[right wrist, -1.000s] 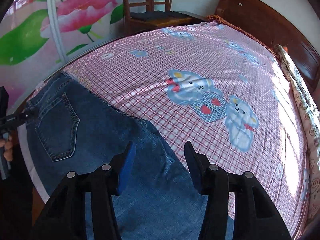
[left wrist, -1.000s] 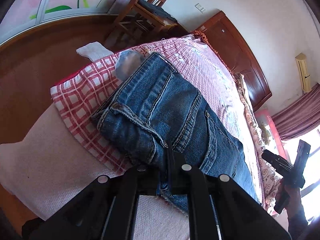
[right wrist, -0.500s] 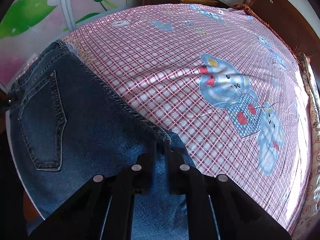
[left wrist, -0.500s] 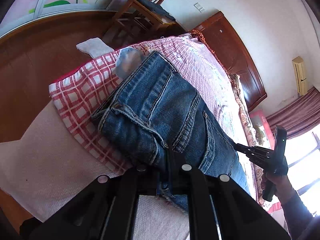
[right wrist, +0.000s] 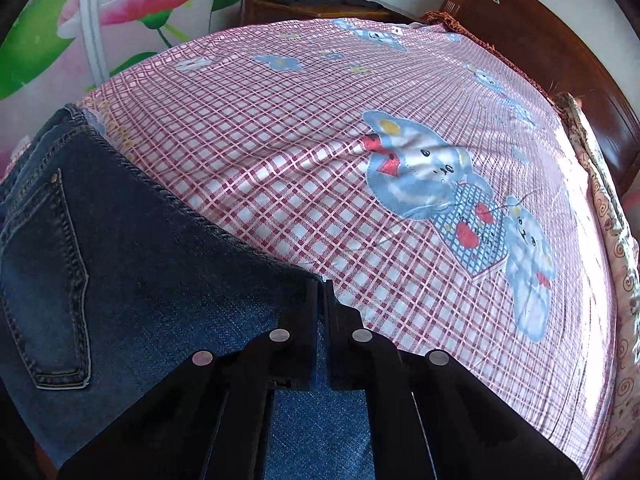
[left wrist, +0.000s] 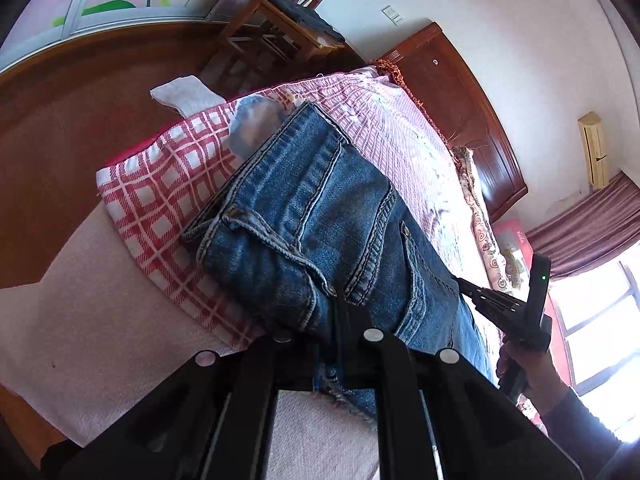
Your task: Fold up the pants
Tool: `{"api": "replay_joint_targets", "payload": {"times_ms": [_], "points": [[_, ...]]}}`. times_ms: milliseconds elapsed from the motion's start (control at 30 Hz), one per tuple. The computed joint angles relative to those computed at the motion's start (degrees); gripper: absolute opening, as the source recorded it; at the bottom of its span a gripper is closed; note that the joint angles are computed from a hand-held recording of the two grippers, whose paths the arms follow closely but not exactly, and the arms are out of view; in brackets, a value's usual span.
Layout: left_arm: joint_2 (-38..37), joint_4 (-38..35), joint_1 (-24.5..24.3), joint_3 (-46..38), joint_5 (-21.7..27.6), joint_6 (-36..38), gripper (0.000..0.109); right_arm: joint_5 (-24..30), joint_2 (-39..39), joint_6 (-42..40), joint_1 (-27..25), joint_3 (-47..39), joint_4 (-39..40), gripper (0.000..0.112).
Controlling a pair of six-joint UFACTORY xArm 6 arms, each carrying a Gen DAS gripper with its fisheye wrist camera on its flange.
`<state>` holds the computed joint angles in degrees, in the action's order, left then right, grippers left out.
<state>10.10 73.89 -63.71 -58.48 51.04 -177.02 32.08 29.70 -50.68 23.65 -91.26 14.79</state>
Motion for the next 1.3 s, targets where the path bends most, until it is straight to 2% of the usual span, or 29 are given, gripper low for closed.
{"api": "replay_joint_targets", "payload": {"times_ms": [100, 200, 233, 300, 333, 400, 500, 600, 633, 667, 733, 800, 867, 967, 1067, 1167, 1267, 1300], "points": [[-0.55, -2.44, 0.24, -0.5, 0.02, 3.18, 0.007, 3.32, -0.01, 0.25, -0.9, -2.21, 2.24, 0.015], [-0.78, -7.48, -0.64, -2.75, 2.31, 11.19, 0.009, 7.08, -1.87, 0.77, -2.67, -3.33, 9.02, 0.016], [-0.42, -10.28, -1.51, -4.27, 4.5, 14.4, 0.023, 8.86, -2.67, 0.66, -3.43, -3.38, 12.08, 0.016], [0.57, -15.35, -4.45, -7.68, 12.32, 18.47, 0.054, 16.38, -3.66, -0.07, -5.28, -4.28, 19.69, 0.016], [0.73, -16.27, -5.91, -8.57, 15.68, 18.56, 0.063, 19.61, -3.94, -0.16, -5.81, -4.47, 22.32, 0.016], [0.33, -19.25, -7.69, -9.27, 20.17, 18.77, 0.065, 25.38, -3.61, 0.2, -6.18, -5.14, 26.07, 0.016], [-1.51, -20.53, -9.69, -8.55, 24.44, 17.5, 0.066, 31.9, -1.77, 1.89, -5.78, -6.51, 32.14, 0.016], [-2.44, -21.98, -11.59, -8.85, 29.12, 16.79, 0.07, 36.28, 2.02, 5.68, -4.74, -8.89, 35.4, 0.016], [-2.91, -21.85, -11.85, -8.26, 29.32, 15.55, 0.072, 35.53, 3.42, 9.04, -4.17, -9.37, 33.92, 0.016], [-3.63, -20.88, -11.94, -7.07, 28.45, 13.97, 0.072, 35.0, 5.65, 13.12, -3.91, -10.24, 32.82, 0.012], [-4.26, -18.12, -11.16, -5.76, 25.47, 12.26, 0.075, 37.32, 8.92, 18.26, -5.73, -12.14, 37.53, 0.0], [-3.85, -13.41, -10.05, -5.42, 22.35, 11.59, 0.077, 36.13, 7.44, 18.42, -5.66, -9.79, 38.25, 0.0], [-2.32, -8.97, -7.85, -6.95, 18.82, 13.99, 0.078, 35.34, 5.27, 18.35, -5.11, -8.18, 36.18, 0.0], [0.54, -4.71, -3.68, -10.52, 13.37, 18.53, 0.08, 36.23, 1.69, 17.43, -7.22, -4.34, 41.13, 0.0], [2.42, 2.75, 0.76, -12.93, 6.58, 16.62, 0.08, 38.02, -2.23, 15.57, -11.88, 1.07, 47.76, 0.0], [7.37, 8.21, 5.54, -20.0, -2.43, 20.49, 0.083, 40.73, -5.83, 15.15, -18.16, 7.92, 53.76, 0.0], [15.15, 9.2, 8.95, -30.44, -11.69, 26.41, 0.084, 41.85, -9.77, 14.06, -24.5, 14.74, 54.21, 0.0], [18.2, 6.93, 9.59, -34.25, -13.28, 30.38, 0.084, 41.76, -11.15, 13.99, -26.55, 16.7, 52.8, 0.0]]}}
